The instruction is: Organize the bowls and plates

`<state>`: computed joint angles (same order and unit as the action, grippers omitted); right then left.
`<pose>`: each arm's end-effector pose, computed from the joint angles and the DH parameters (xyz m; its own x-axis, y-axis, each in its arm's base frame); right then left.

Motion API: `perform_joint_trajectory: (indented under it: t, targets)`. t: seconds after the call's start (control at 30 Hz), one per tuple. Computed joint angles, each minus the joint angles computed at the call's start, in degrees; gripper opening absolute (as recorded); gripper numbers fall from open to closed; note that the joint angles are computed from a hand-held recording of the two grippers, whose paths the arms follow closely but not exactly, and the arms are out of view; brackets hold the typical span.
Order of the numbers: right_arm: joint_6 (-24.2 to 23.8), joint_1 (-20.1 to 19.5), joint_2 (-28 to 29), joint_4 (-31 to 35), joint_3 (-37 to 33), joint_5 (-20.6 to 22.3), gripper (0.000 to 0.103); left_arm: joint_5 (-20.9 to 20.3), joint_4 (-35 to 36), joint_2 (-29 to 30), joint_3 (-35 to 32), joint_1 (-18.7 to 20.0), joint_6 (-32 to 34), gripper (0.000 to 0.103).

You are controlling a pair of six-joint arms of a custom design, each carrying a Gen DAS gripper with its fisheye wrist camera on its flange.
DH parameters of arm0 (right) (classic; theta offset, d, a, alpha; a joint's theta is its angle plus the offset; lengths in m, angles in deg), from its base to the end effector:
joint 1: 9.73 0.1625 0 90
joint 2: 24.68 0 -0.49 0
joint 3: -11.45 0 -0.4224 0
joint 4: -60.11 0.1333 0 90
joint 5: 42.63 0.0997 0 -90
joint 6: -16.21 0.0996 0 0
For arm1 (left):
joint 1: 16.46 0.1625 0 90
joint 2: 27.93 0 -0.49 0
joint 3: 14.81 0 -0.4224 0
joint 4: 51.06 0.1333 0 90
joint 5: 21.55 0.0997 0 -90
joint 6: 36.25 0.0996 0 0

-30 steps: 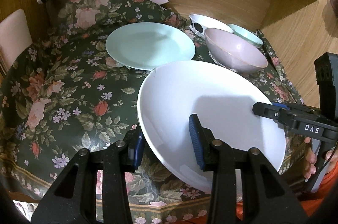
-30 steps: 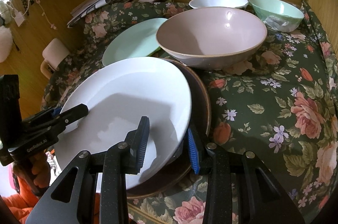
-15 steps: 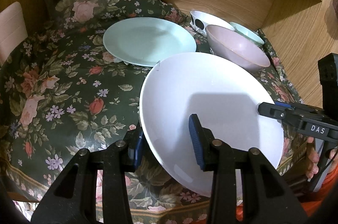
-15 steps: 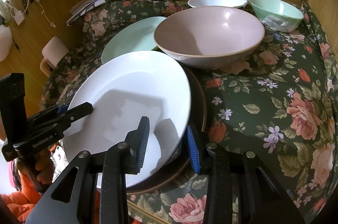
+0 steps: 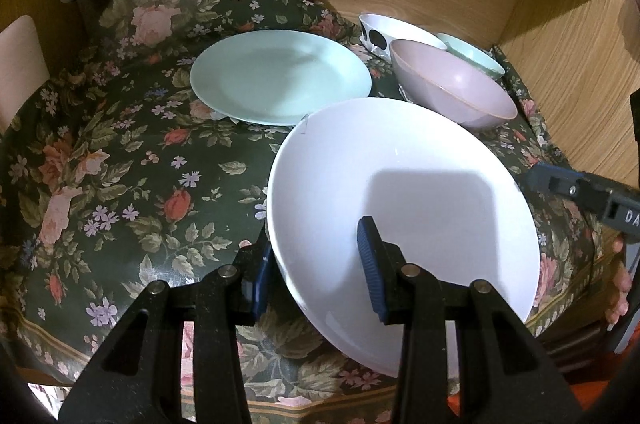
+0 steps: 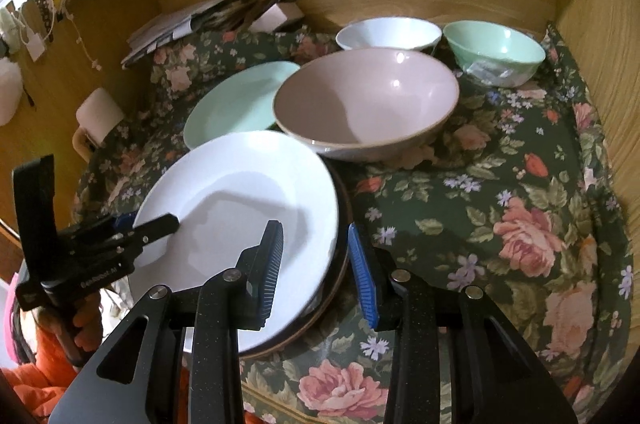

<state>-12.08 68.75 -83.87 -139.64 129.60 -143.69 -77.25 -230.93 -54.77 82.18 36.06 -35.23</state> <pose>-0.0094 -0.6181 0.2369 -0.8805 0.0073 0.4740 -0.3305 0.7074 -0.6248 -0.2770 -0.6726 -0.0574 -0.7609 0.3650 -0.5364 0.5864 0.7406 -0.3279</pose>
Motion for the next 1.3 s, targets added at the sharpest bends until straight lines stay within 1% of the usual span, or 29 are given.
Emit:
perform_joint_trajectory:
  t: [0.17,0.3,0.37,0.43,0.5,0.57,0.6,0.63,0.67,0.83,0.93,1.13,1.3]
  targets:
    - [-0.54,0.90,0.21,-0.16,-1.39,0.36,0.032,1.28,-2.89,-0.15,0.38,-0.35,1.88,0.040]
    - [-1.75,2.13,0.77,-0.13,-3.33,0.44,0.032,2.78,-5.01,-0.67,-0.15,-0.63,3.49,0.051]
    - [-2.23,2.64,1.05,0.30,-4.46,0.75,0.036,3.71,-6.42,-0.82,-0.65,-0.79,5.10,0.056]
    - [-2.89,3.10,1.40,0.31,-5.41,0.84,0.041,4.31,-7.58,-1.04,-1.35,-0.81,6.51,0.064]
    - [-3.87,3.79,1.96,0.77,-6.82,0.63,0.042,4.60,-8.40,-1.12,-2.23,-0.61,7.55,0.070]
    - [-4.77,4.53,2.72,1.54,-8.56,0.18,0.044,5.74,-9.22,-0.87,-3.42,-0.43,8.33,0.076]
    - [-5.22,4.88,3.21,1.97,-9.57,-0.06,0.048,6.40,-9.66,-0.66,-4.25,-0.21,8.70,0.082]
    - [-5.52,5.16,3.64,2.31,-10.42,-0.32,0.051,6.53,-9.98,-0.57,-4.76,0.02,9.07,0.083]
    - [-5.89,5.51,4.23,3.07,-11.65,-0.69,0.052,6.75,-9.89,-0.43,-5.45,0.25,9.35,0.083]
    - [-6.96,6.46,6.43,7.53,-16.68,-1.99,0.052,7.41,-7.05,0.32,-9.14,1.69,9.59,0.083]
    - [-7.16,6.77,8.15,11.47,-20.66,-3.30,0.052,7.60,-3.77,0.72,-11.64,2.79,8.57,0.083]
    - [-5.98,7.09,12.44,22.26,-30.11,-7.50,0.052,8.13,1.23,1.99,-15.98,4.59,8.35,0.083]
    - [-5.54,7.33,16.80,31.45,-38.63,-12.41,0.052,7.54,5.12,3.28,-19.28,6.12,8.37,0.083]
